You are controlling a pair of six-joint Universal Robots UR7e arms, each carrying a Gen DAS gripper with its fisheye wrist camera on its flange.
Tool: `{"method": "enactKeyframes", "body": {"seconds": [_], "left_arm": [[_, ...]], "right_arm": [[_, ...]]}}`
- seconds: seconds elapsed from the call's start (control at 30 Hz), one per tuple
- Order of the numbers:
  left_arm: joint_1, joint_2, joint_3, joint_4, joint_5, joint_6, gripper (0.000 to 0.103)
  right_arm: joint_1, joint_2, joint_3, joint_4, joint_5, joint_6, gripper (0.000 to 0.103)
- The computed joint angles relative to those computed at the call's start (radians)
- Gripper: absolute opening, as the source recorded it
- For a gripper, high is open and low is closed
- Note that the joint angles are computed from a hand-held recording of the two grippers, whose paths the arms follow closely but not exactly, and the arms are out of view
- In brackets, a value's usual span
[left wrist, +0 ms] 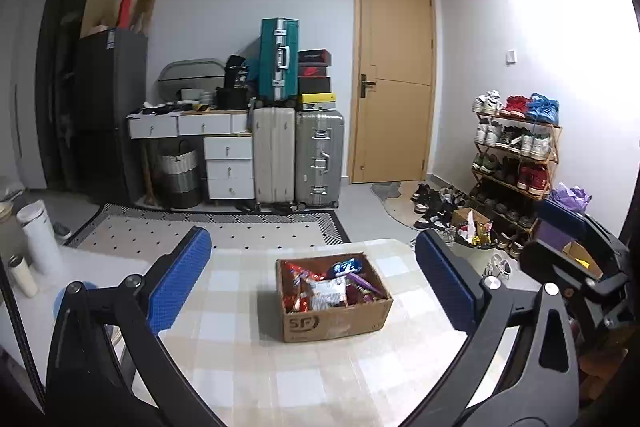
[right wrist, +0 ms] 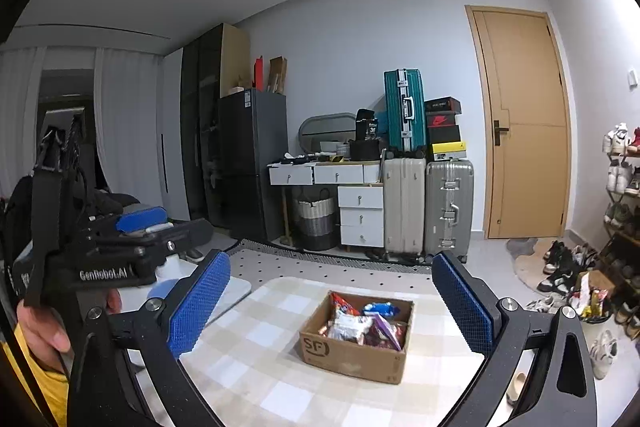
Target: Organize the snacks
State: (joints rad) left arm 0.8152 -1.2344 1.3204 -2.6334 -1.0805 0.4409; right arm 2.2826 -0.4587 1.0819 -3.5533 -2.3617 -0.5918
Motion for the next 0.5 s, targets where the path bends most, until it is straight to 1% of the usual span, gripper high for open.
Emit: {"method": "enactKeyframes", "body": {"seconds": [0.07,0.17,0.27,0.37,0.4,0.5], "left_arm": [[-0.001,-0.034,0.04,0.0,0.005,-0.014,0.102],[0.007,-0.077,0.093,0.006,-0.01,-0.033,0.102],[0.018,-0.106,0.148,-0.023,-0.003,-0.031,0.102],[0.039,-0.107,0.17,-0.037,0.0,-0.026,0.102],[0.051,-0.094,0.163,-0.039,-0.01,-0.026,0.102],[0.077,-0.089,0.182,-0.059,-0.044,-0.023,0.102]], "right_arm": [[0.004,-0.019,0.055,-0.031,0.013,0.001,0.102],[0.004,-0.04,0.116,-0.088,0.01,-0.009,0.102],[0.003,-0.054,0.166,-0.13,0.007,-0.013,0.102],[-0.009,-0.065,0.2,-0.143,0.018,-0.005,0.102],[-0.013,-0.075,0.222,-0.141,0.031,0.007,0.102],[-0.03,-0.074,0.246,-0.185,0.046,0.016,0.102]]}}
